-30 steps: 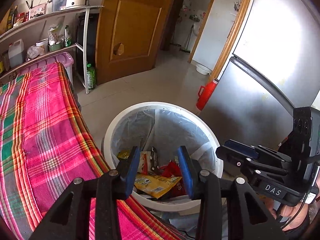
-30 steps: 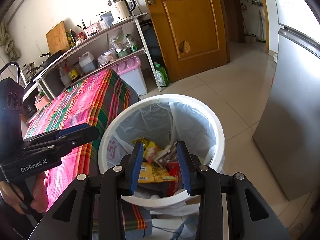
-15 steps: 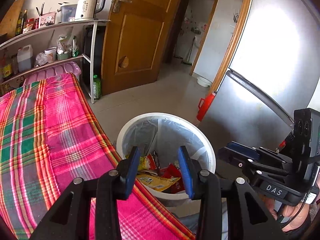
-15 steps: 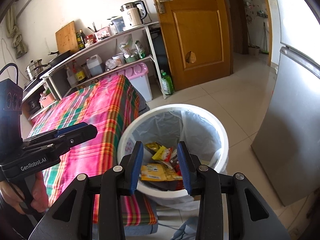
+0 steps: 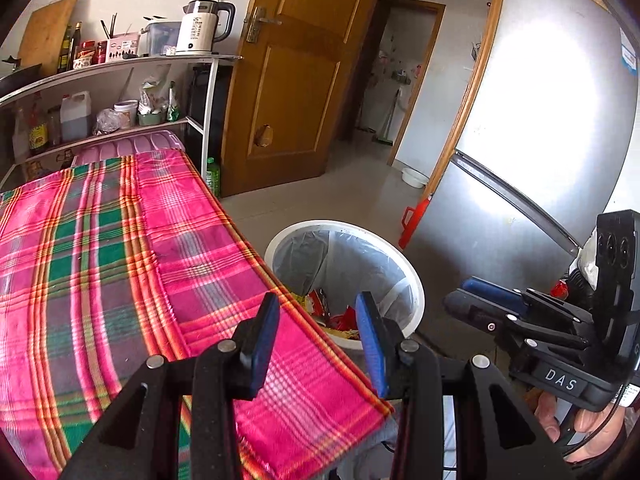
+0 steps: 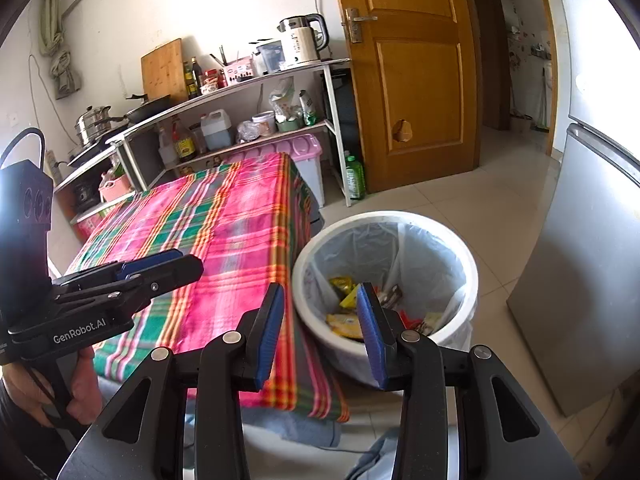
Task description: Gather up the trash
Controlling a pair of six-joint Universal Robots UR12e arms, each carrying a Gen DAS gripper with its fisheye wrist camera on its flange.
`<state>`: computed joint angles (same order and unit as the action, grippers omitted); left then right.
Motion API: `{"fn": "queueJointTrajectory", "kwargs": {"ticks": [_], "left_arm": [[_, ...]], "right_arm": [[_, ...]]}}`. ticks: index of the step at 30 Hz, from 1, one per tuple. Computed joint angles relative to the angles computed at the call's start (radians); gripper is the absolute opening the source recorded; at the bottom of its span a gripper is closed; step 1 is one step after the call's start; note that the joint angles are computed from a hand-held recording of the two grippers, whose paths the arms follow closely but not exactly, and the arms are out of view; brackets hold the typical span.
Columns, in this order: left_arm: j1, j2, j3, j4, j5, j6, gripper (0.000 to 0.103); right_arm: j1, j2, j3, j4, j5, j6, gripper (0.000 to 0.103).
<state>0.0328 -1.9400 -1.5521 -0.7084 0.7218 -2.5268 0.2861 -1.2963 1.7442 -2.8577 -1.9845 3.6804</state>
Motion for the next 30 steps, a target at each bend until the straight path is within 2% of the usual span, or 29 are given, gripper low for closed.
{"fn": "queueJointTrajectory", "kwargs": {"ticks": [6,15,17,30], "left_arm": [[0.025,0.031,-0.042,0.019,-0.008,0.017,0.041],[0.056,0.072,-0.100,0.055,-0.017,0.023,0.048],[0.060,0.079,-0.109,0.065,-0.019,0.023,0.052],[0.074,0.099,-0.146,0.092,-0.026,0.030,0.053]], "right_arm": [[0.035,-0.006,0.002,0.003,-0.035,-0.005,0.039],[0.069,-0.024,0.026,-0.002,-0.072,-0.001,0.039],[0.074,-0.028,0.032,-0.006,-0.082,0.004,0.039],[0.083,-0.038,0.046,-0.016,-0.099,0.003,0.039]]}}
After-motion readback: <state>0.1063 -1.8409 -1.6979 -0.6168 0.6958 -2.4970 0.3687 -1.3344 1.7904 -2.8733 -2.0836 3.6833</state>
